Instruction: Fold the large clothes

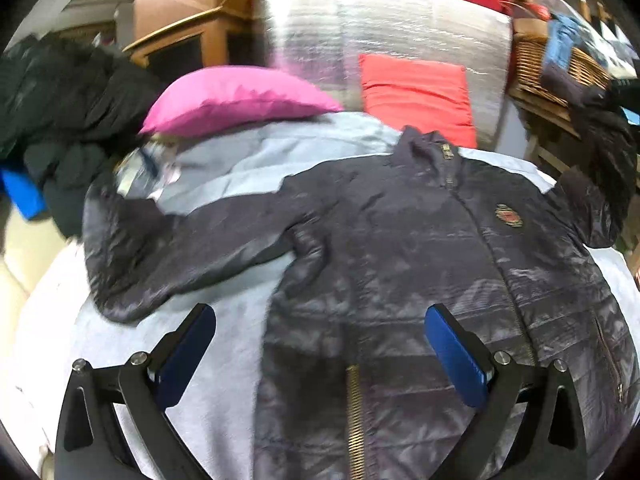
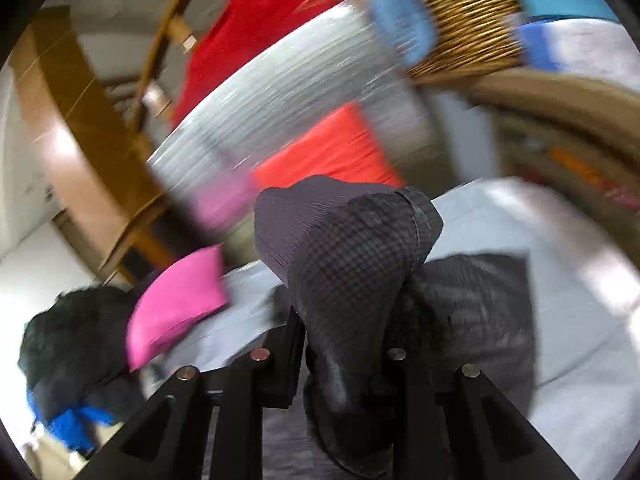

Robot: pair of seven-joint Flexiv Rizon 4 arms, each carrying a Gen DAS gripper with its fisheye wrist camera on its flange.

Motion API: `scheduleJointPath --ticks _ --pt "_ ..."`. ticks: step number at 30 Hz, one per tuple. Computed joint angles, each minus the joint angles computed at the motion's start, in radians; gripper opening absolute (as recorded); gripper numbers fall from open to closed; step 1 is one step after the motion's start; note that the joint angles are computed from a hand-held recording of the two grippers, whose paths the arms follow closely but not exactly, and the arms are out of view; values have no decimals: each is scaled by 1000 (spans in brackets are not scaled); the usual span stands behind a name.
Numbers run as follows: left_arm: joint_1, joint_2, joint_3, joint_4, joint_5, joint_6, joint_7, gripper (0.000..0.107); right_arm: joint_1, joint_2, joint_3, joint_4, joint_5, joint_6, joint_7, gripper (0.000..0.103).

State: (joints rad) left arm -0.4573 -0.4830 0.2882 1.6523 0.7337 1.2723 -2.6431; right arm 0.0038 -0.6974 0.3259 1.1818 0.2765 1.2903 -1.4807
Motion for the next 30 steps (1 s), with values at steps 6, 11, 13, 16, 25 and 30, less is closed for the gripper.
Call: scheduleJointPath --ticks 6,11,13,16,25,30 --pt "22 37 12 56 -10 32 -38 103 125 -132 74 -168 56 -149 25 49" --pt "42 43 5 66 -20 38 -44 103 184 -229 118 -267 138 -189 33 74" --pt "64 38 -11 71 -49 44 -23 103 192 -236 126 -280 159 -222 5 74" --pt "93 28 -30 82 -108 72 10 103 174 -189 128 -227 180 -221 -106 74" --pt "33 -69 53 17 -217 123 -13 97 67 65 -27 261 97 53 -203 74" --pt "34 -144 59 -105 -280 87 70 83 -159 -4 108 266 214 102 -217 73"
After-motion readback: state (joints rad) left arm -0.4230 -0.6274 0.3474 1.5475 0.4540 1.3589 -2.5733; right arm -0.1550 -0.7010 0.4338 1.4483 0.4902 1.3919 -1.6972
